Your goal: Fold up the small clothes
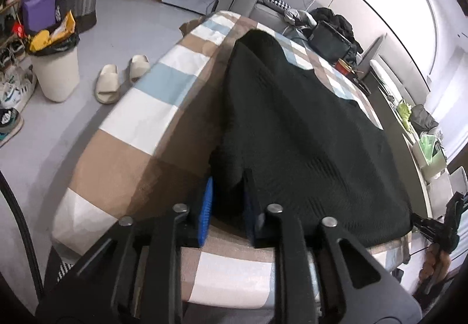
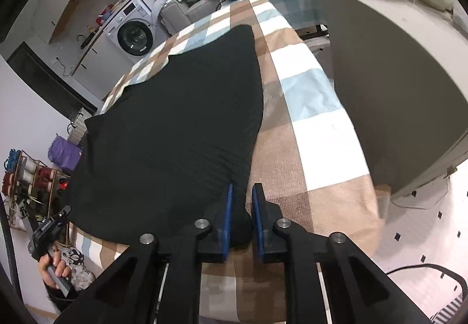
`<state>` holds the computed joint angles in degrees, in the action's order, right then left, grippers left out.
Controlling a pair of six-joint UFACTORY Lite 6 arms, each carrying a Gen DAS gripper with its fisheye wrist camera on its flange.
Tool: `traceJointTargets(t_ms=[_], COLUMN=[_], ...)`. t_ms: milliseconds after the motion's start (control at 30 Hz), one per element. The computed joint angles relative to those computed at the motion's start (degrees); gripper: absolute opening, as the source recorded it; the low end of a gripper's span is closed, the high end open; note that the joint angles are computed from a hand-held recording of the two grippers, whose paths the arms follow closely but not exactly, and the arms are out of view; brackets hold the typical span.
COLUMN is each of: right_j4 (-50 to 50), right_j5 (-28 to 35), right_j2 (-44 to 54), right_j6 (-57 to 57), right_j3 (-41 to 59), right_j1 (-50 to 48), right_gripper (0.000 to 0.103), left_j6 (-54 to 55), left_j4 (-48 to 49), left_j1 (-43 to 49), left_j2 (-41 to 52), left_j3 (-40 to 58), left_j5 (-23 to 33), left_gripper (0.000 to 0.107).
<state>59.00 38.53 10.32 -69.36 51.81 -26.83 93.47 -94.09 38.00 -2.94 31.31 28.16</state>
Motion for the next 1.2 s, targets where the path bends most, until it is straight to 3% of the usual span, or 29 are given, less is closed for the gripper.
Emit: traceJointTargets(t_ms=[100, 200, 300, 333, 367, 400, 433, 533, 600, 767, 933, 1133, 1167, 1200], right_j4=[1.37, 5.06, 7.35, 7.84, 7.5, 6.34, 4.01, -0.94, 1.38, -5.03, -5.69, -6.23, -5.92, -5.55], right_j5=[2.03, 3.72, 0.67, -0.98, -3.56, -5.95, -8.82, -11.38, -9.62, -6.74, 1.43, 11.2, 12.31, 13.47], right_j2=[0.51, 1.25, 1.76, 1.42, 1.04, 0.25, -0.47, -1.91, -3.91, -11.34, -25.18, -32.36, -32.75, -33.13], right_j6=[-0.04, -2.38, -3.42, -3.98, -4.05, -3.18, -1.41, 2.69, 0.22, 6.57, 6.35, 9.41, 9.51, 9.42], right_j3=[1.21, 1.75, 1.79, 1.36, 0.93, 0.24, -0.54, -1.54, -2.46, -1.64, -0.56, 8.8, 10.22, 11.87], right_j1=[-0.71, -0.57, 2.19, 3.37, 4.84, 6.0, 7.24, 7.85, 6.15, 4.77, 2.01, -1.32, -1.1, -0.89], right_gripper=[0.035, 0.044, 0.043, 0.042, 0.037, 0.023, 0.017, 0.017, 0.019, 0.03, 0.037, 0.046, 0.049, 0.058], left_j6=[3.0, 6.45, 11.47, 11.63, 11.66, 12.12, 13.9, 14.38, 10.81, 4.32, -4.17, -18.33, -20.23, -22.22], left_j4=[-4.54, -10.32, -16.53, -16.44, -16.24, -16.26, -17.46, -16.7, -14.08, -8.78, -1.13, 11.57, 13.22, 14.98], left_j1=[0.69, -0.02, -1.24, -1.31, -1.27, -1.24, -1.19, -0.31, -0.08, 0.2, 0.35, 2.12, 2.98, 3.83], left_j2=[-0.19, 1.33, 3.22, 4.46, 5.35, 5.81, 5.66, 5.2, 5.27, 2.7, -4.03, -12.52, -13.63, -14.36], left_j3=[-0.79, 0.01, 0.57, 0.98, 1.29, 1.19, 0.55, 0.07, 0.94, 1.39, 1.33, 4.7, 5.74, 6.94], left_j5=[0.32, -1.11, -2.25, -1.83, -1.71, -1.54, -1.77, -1.44, -1.76, -1.5, -0.4, 4.51, 5.59, 6.58], left_gripper=[0.046, 0.047, 0.044, 0.032, 0.028, 0.028, 0.028, 0.028, 0.031, 0.036, 0.036, 0.039, 0.04, 0.042])
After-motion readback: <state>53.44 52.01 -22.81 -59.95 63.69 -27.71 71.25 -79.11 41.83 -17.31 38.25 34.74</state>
